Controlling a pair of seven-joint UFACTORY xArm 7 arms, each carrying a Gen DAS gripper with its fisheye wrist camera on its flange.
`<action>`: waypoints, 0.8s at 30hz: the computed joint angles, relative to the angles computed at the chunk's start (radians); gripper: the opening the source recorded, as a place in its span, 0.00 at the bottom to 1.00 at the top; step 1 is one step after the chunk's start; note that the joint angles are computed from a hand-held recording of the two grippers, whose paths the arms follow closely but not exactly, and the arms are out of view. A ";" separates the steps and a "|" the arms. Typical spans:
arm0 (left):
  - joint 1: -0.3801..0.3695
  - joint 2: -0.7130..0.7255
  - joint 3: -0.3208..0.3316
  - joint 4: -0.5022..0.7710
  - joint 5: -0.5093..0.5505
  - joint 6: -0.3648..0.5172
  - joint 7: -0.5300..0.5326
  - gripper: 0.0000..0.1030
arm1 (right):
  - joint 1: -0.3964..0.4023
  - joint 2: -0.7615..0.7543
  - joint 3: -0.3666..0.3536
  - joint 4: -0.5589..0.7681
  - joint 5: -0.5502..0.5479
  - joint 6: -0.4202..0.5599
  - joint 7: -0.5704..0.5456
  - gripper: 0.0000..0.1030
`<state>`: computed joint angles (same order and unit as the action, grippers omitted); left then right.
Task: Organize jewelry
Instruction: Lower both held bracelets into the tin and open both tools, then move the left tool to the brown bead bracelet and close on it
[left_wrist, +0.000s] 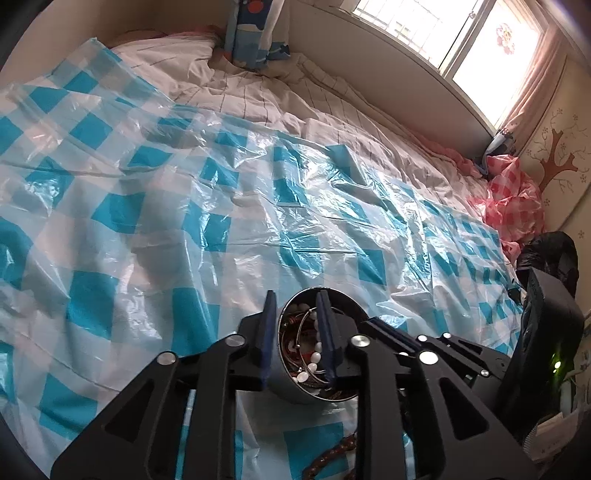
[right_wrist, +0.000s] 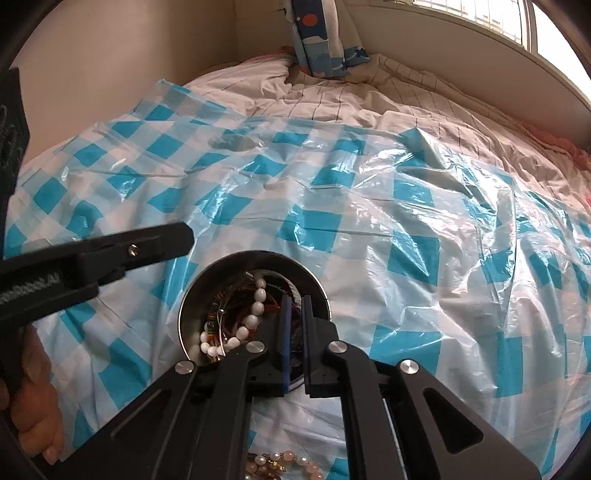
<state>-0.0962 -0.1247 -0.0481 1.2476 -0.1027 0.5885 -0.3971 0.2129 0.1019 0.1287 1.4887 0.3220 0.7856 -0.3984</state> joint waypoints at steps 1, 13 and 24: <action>0.002 -0.002 -0.003 0.002 0.021 0.010 -0.005 0.27 | 0.001 -0.003 0.000 -0.003 -0.005 -0.005 0.004 0.07; -0.030 -0.092 0.007 -0.050 -0.009 0.190 0.203 0.32 | -0.046 -0.066 -0.038 -0.008 0.054 0.122 -0.056 0.19; -0.068 -0.119 -0.047 -0.074 0.054 0.267 0.269 0.33 | -0.075 -0.165 -0.070 -0.098 0.069 0.235 -0.142 0.19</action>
<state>-0.1645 -0.2442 -0.0946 1.1734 -0.0487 0.8557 -0.1284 0.1381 -0.0632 0.0585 1.3910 0.3912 1.0207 -0.5404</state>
